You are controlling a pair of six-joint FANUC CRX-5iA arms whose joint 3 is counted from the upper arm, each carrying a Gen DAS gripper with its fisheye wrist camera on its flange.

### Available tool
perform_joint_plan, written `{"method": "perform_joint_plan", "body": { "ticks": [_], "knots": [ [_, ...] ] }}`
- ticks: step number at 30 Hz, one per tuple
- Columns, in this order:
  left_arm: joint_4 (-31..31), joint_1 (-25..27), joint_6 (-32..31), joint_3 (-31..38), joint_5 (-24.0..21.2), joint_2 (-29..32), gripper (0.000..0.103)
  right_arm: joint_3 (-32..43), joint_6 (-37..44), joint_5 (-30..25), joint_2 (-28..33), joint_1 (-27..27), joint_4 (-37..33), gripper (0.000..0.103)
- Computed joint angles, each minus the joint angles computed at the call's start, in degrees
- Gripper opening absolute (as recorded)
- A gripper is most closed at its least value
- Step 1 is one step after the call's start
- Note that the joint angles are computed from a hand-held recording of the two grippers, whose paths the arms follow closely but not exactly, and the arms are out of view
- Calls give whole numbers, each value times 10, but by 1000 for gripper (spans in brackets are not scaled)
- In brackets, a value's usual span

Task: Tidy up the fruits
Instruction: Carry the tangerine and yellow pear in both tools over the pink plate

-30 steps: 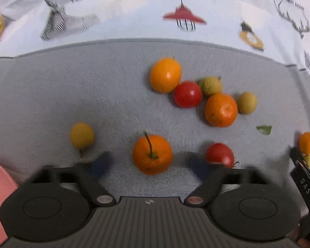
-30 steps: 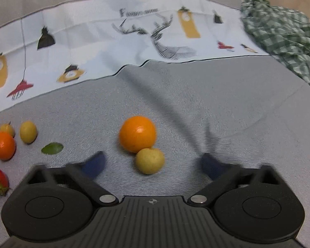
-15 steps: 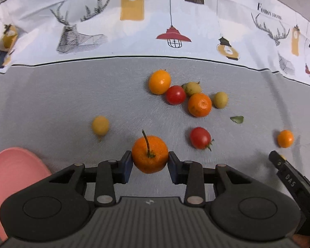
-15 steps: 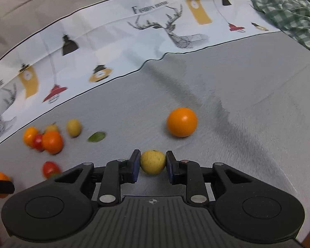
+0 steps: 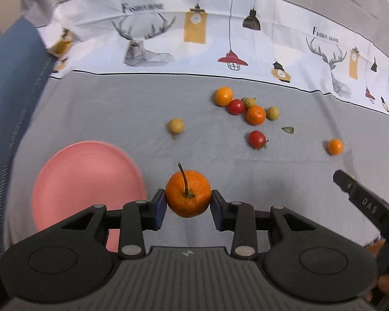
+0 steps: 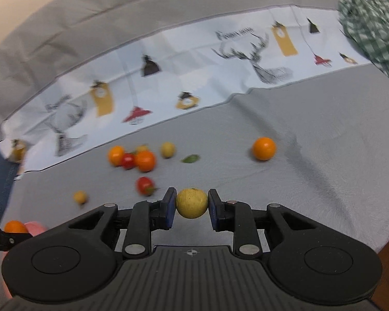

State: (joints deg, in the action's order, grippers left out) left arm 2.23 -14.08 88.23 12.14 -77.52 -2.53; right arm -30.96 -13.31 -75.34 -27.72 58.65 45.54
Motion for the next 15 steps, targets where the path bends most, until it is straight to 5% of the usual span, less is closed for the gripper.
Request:
{"method": "perform_joint_plan", "body": {
  "ticks": [6,15],
  "knots": [
    [21,61,-46,-59,-6,-105,41,33,-15,-62,1,130,26,27],
    [120,230,-142,-143,-47,-242,41,111,-6,-96,59,290,27,27]
  ]
}}
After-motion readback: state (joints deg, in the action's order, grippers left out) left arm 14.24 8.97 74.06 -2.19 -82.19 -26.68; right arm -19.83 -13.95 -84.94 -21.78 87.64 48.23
